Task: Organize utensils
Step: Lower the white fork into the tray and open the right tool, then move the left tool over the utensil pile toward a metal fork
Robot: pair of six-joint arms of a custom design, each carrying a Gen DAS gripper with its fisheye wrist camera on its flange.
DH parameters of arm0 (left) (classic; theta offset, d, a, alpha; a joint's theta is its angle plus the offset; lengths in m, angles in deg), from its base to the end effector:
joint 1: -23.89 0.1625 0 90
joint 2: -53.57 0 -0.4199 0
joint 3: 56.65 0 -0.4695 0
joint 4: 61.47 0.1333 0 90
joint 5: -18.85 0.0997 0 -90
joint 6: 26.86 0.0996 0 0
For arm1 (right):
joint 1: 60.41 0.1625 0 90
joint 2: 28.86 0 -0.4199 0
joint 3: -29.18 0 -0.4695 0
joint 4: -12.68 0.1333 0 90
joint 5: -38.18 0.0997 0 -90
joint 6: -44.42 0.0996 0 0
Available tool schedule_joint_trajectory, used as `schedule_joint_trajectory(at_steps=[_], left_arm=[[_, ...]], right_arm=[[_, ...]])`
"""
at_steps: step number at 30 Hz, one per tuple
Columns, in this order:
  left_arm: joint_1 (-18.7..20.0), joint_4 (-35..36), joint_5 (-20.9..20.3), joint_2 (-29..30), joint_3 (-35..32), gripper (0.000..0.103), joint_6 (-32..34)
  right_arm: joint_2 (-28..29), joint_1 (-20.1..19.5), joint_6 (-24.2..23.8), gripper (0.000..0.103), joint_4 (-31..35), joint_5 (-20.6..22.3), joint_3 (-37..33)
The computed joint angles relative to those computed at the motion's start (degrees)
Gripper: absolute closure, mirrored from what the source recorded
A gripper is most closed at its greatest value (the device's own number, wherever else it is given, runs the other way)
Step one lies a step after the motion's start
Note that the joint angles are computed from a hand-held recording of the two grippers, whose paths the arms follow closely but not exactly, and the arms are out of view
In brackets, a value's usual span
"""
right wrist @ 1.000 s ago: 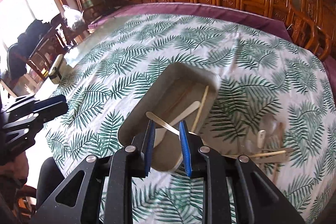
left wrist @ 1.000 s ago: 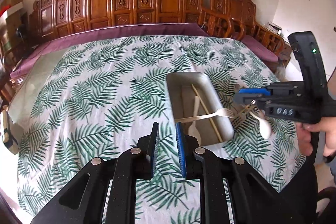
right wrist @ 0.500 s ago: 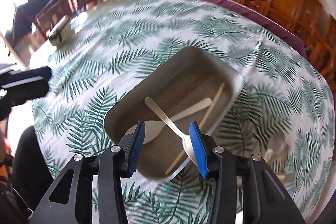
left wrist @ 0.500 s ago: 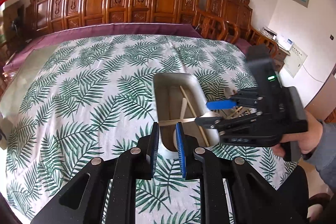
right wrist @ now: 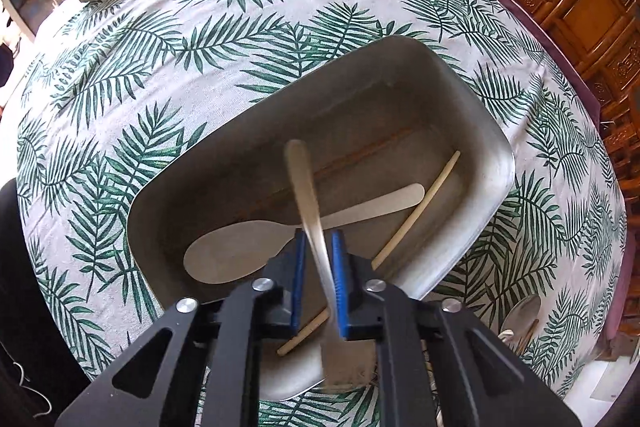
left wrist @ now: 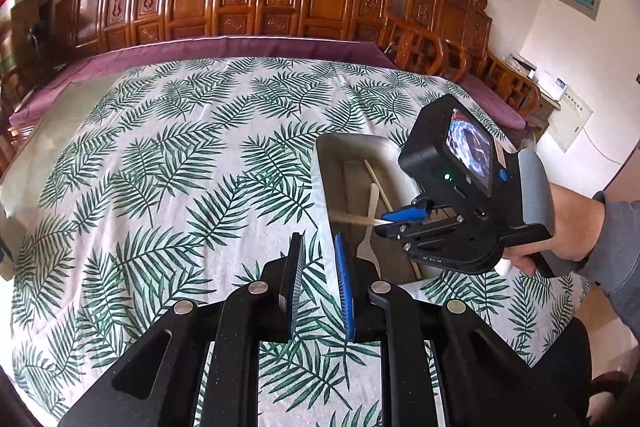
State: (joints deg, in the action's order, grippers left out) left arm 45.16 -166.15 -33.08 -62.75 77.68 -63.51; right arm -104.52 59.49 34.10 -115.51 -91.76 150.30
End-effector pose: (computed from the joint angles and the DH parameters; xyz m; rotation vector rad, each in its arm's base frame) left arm -0.2605 -0.3103 0.3096 0.7475 2.5051 -0.6713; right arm 0.3206 -0.4184 0.1463 0.8897 -2.2666 -0.0020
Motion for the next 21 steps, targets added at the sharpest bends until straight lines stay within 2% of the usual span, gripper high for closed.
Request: schedule_joint_trajectory(at_steps=[6, 11, 14, 17, 21], left_arm=[[0.26, -1.25, -0.10, 0.35, -0.04, 0.088, 0.89], [0.68, -2.44, -0.12, 1.34, -0.18, 0.088, 1.43], [0.53, -2.32, 0.11, 1.92, -0.37, 0.088, 1.35], [0.48, -2.76, 0.01, 2.76, -0.63, 0.088, 1.62], [0.28, -4.45, -0.51, 4.80, -0.90, 0.088, 2.27]], right_arm=[[-2.56, -1.00, 7.23, 0.094, -2.85, 3.46, -0.33], [-2.94, -1.74, 13.36, 0.093, -8.40, 6.58, -0.11], [-4.24, -2.17, 14.34, 0.090, -11.00, 9.95, 0.35], [-5.51, -1.80, 14.20, 0.090, -12.14, 10.76, 0.62], [-9.68, -0.99, 12.70, 0.090, -14.19, 8.99, 2.83]])
